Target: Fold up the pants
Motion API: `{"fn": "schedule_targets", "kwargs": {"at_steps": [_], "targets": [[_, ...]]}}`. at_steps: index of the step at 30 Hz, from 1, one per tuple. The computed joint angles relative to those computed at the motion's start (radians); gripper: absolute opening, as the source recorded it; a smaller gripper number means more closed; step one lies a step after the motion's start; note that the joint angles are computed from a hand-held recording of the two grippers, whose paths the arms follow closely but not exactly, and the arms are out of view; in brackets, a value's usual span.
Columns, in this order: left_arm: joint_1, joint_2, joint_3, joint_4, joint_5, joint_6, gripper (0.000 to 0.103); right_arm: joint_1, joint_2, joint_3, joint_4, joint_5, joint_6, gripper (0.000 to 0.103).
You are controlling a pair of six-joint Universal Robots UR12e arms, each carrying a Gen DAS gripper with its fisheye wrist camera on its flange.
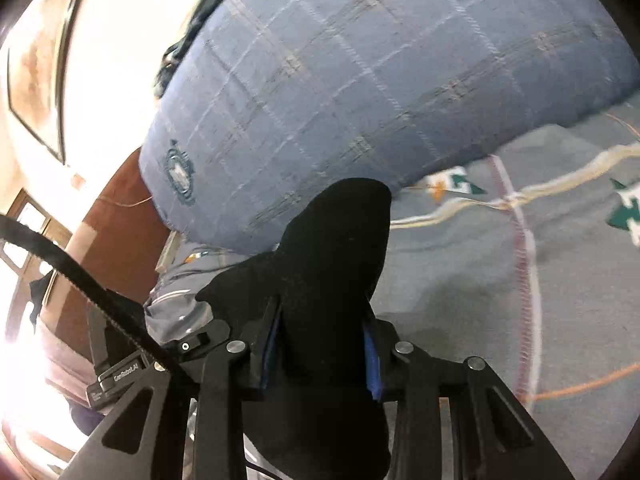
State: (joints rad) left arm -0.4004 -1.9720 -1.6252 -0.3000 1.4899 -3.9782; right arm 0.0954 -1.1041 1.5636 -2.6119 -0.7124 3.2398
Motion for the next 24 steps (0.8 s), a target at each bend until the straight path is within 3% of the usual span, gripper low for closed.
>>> {"fn": "schedule_targets", "kwargs": {"at_steps": [6,8,10,12,16,19,21,24], "targets": [[-0.023,-0.086,0.092,-0.144,0.027,0.005,0.068,-0.023,0.009,0.028,-0.005,-0.086,0.034,0.038],[-0.025,-0.103,0.112,-0.185,0.046,0.002,0.068,-0.019,0.018,0.026,-0.004,-0.151,0.025,0.042],[-0.016,-0.096,0.103,-0.176,0.008,-0.016,0.068,-0.023,0.027,0.026,-0.001,-0.185,0.023,0.051],[-0.011,-0.073,0.076,-0.129,-0.019,-0.02,0.068,-0.033,0.024,0.034,-0.001,-0.191,0.03,0.053],[-0.025,-0.023,0.045,-0.043,0.051,0.024,0.068,-0.05,-0.009,0.072,-0.135,-0.223,0.049,0.062],[-0.015,-0.039,0.068,-0.009,-0.002,0.027,0.069,-0.065,-0.003,0.06,-0.179,-0.113,0.091,0.067],[-0.012,-0.068,0.1,-0.025,-0.02,0.021,0.069,-0.069,0.028,0.02,-0.118,0.011,0.101,0.067],[0.0,-0.11,0.138,-0.085,-0.032,-0.014,0.069,-0.056,0.068,-0.029,-0.044,0.053,0.116,0.067]]}}
